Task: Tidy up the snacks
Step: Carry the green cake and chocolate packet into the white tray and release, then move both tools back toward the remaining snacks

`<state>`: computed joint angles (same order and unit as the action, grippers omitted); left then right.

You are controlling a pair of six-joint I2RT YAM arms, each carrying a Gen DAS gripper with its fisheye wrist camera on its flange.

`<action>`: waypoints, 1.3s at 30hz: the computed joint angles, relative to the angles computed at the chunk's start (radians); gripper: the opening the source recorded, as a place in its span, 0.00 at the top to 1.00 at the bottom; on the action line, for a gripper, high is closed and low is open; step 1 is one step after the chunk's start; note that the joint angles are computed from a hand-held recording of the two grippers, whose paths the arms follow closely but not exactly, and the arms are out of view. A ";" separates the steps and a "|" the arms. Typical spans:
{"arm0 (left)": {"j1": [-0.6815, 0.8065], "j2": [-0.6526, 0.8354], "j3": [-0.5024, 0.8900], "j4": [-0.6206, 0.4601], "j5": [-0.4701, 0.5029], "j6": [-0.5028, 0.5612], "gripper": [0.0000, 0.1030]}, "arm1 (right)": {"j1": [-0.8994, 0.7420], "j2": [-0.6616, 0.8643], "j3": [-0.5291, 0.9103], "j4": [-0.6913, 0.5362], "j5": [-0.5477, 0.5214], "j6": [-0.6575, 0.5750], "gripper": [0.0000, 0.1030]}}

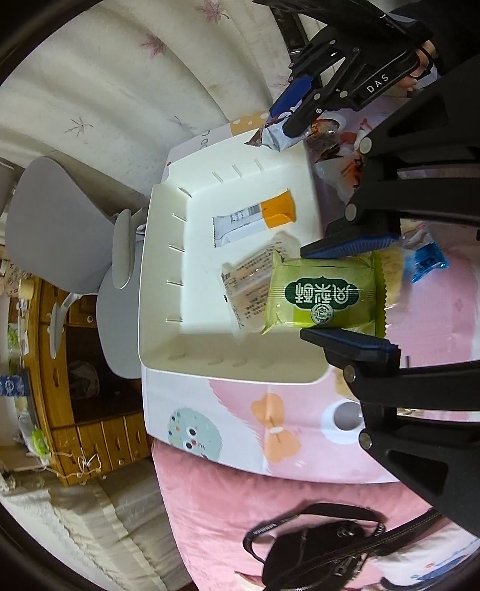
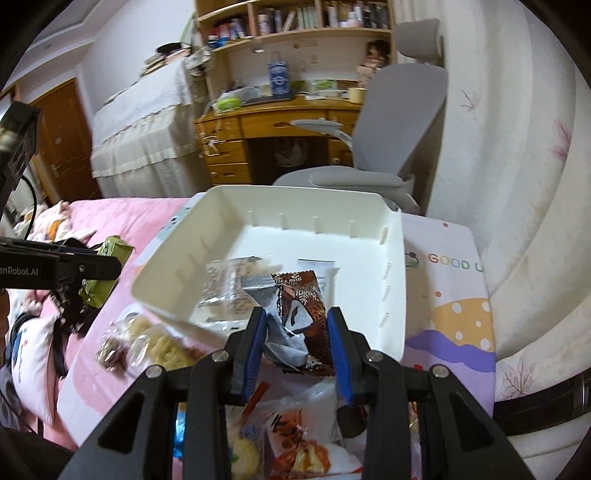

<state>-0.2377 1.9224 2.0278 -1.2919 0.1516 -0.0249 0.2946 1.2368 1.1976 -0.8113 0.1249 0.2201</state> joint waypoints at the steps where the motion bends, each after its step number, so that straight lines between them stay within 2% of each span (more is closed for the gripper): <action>1: 0.005 0.032 0.028 -0.005 0.012 0.013 0.66 | -0.001 0.008 -0.001 0.003 0.007 0.009 0.67; 10: 0.017 0.137 0.117 -0.007 0.066 0.063 0.66 | -0.051 0.060 -0.003 0.033 0.027 0.095 0.67; 12: 0.018 0.138 0.110 0.005 0.068 0.060 0.63 | -0.052 0.066 -0.002 0.033 0.043 0.108 0.66; 13: 0.019 0.142 0.114 0.005 0.075 0.058 0.57 | -0.051 0.072 0.000 0.031 0.054 0.118 0.66; 14: 0.020 0.141 0.113 0.007 0.076 0.054 0.52 | -0.056 0.079 0.006 0.024 0.052 0.130 0.63; 15: 0.022 0.138 0.111 0.009 0.074 0.049 0.51 | -0.062 0.088 0.014 0.013 0.042 0.139 0.56; 17: 0.023 0.136 0.112 0.005 0.074 0.046 0.50 | -0.074 0.096 0.020 -0.003 0.019 0.152 0.50; 20: 0.026 0.125 0.108 -0.005 0.064 0.040 0.46 | -0.070 0.091 0.019 -0.013 0.031 0.152 0.49; 27: 0.025 0.045 0.051 0.000 0.035 0.020 0.42 | -0.070 0.052 0.014 -0.039 0.021 0.156 0.49; 39: -0.010 -0.193 -0.161 0.024 -0.029 -0.068 0.38 | -0.087 -0.112 -0.004 -0.121 -0.044 0.105 0.49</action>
